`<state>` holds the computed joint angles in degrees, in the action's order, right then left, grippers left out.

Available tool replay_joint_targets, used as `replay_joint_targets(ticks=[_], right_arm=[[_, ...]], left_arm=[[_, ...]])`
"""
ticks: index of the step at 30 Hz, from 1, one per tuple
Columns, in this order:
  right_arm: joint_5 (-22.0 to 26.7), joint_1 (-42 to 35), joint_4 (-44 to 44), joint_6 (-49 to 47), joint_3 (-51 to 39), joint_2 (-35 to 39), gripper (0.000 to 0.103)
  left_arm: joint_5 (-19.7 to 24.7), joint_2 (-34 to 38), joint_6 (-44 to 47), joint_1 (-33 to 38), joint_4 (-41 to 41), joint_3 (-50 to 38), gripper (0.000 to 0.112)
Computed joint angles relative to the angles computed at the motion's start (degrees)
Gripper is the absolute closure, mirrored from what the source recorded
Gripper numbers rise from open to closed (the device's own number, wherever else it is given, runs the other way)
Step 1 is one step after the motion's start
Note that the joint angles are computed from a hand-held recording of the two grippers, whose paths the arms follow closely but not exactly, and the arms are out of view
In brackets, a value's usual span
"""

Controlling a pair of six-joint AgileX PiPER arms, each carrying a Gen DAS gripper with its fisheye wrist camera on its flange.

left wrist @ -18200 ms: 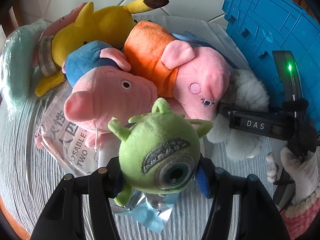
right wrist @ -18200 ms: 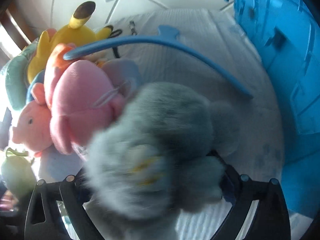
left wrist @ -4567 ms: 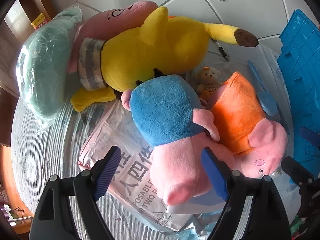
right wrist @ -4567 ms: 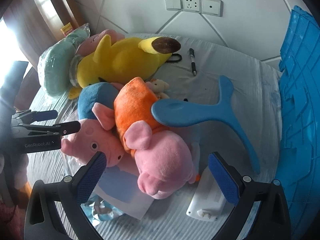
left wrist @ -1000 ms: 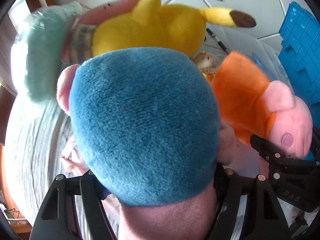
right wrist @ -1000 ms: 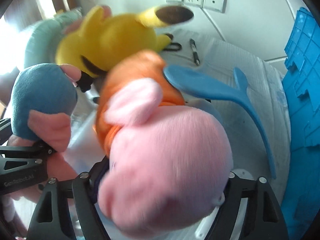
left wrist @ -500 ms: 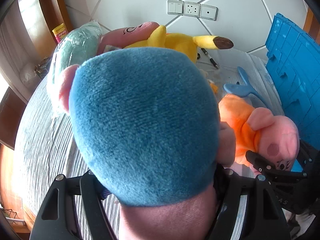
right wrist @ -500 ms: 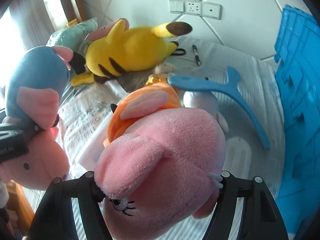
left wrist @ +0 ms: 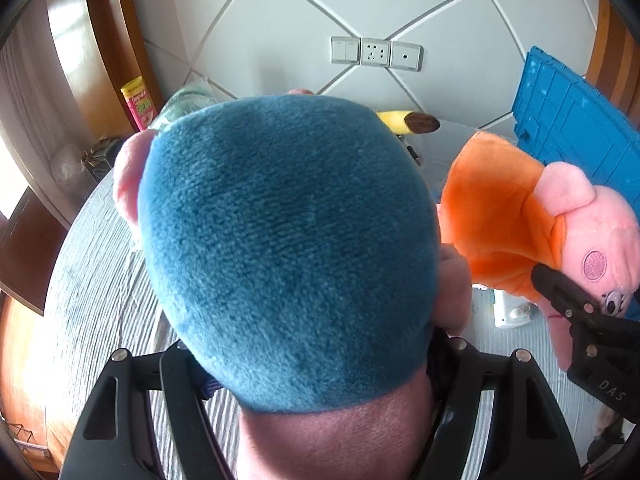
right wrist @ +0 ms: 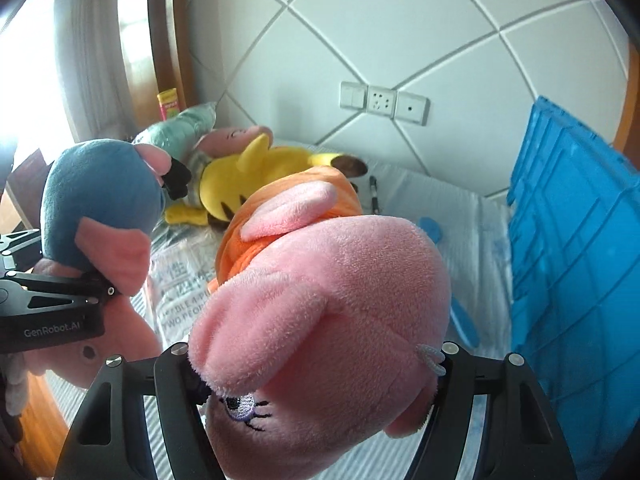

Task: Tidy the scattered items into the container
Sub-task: 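Lift the blue-shirted pig with the left gripper while the right gripper lifts the orange-shirted pig, then carry the blue-shirted pig with the left gripper while the right gripper carries the orange-shirted pig to the crate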

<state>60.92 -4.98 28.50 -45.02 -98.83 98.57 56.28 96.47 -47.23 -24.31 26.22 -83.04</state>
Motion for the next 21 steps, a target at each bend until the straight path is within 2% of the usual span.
replay_joint_targets(ticks=[4, 13, 21], right_arm=[[-0.88, -0.12, -2.02, 2.69, 0.70, -3.17, 0.031], [-4.17, -1.36, -5.86, 8.10, 9.86, -13.05, 0.031], [-4.33, -9.13, -4.84, 7.95, 22.54, -27.08, 0.031]], left_arm=[[-0.41, -2.92, 1.67, -0.60, 0.31, 1.27, 0.040], [-3.68, -11.24, 6.08, -2.92, -1.05, 8.85, 0.040], [-4.41, -17.48, 8.36, -9.04, -1.60, 13.77, 0.040]])
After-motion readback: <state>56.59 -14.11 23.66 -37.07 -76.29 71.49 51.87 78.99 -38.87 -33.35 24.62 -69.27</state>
